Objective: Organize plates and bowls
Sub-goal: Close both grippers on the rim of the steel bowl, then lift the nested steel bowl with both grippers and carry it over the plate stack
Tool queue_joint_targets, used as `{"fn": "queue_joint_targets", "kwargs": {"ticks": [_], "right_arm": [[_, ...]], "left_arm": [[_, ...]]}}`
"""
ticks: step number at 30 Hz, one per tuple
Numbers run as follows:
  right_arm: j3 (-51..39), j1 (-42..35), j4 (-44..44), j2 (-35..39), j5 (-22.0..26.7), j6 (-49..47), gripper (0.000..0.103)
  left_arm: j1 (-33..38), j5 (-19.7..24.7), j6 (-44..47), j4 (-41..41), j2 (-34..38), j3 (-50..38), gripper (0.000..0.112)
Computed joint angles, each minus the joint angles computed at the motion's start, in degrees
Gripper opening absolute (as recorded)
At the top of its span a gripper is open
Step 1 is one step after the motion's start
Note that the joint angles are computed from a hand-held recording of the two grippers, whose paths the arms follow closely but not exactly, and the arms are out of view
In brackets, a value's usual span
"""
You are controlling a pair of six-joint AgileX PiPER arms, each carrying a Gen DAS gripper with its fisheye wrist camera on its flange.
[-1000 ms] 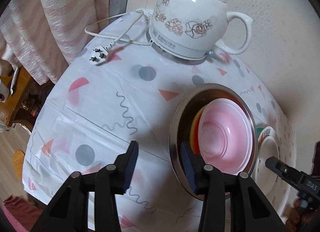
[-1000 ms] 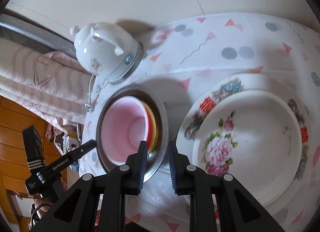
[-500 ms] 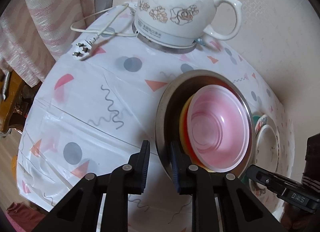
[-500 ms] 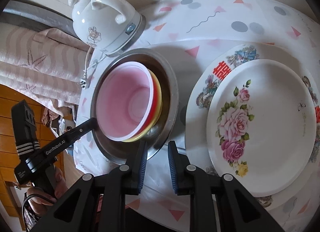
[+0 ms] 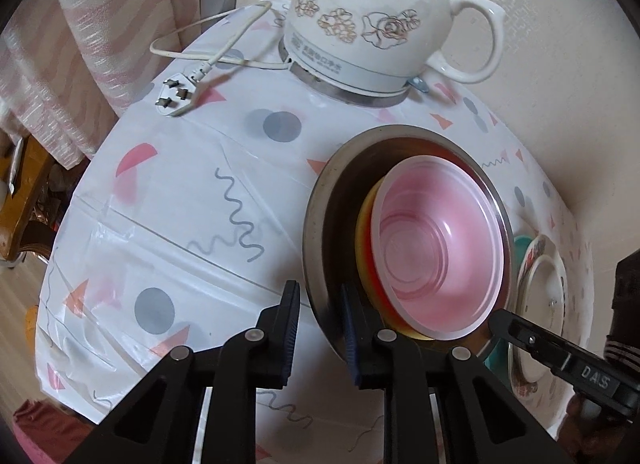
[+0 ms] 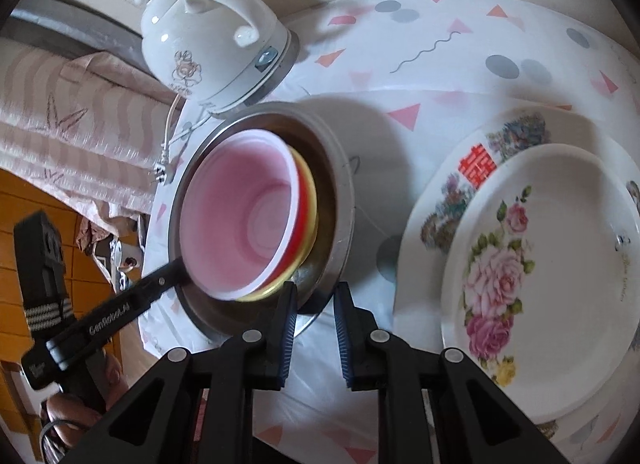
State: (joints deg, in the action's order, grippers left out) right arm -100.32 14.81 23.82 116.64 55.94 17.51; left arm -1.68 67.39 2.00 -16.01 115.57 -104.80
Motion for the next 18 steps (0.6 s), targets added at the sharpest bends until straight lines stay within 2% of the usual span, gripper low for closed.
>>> {"fn": "queue_joint_targets", "kwargs": {"ticks": [4, 8, 18], "right_arm": [[-3.0, 0.5, -2.2, 2.1, 1.0, 1.3, 0.019], [-4.5, 0.9, -3.0, 3.5, 1.5, 1.3, 0.019], [-7.9, 1.6, -3.9, 6.8, 1.6, 2.3, 0.017]], "left_arm": [[0.1, -0.2, 0.2, 0.8, 0.7, -1.1, 0.021], [0.2, -0.2, 1.3, 0.4, 1.4, -2.1, 0.015], [-0.1, -2.3, 4.3, -0.1, 1.6, -1.0, 0.015]]}}
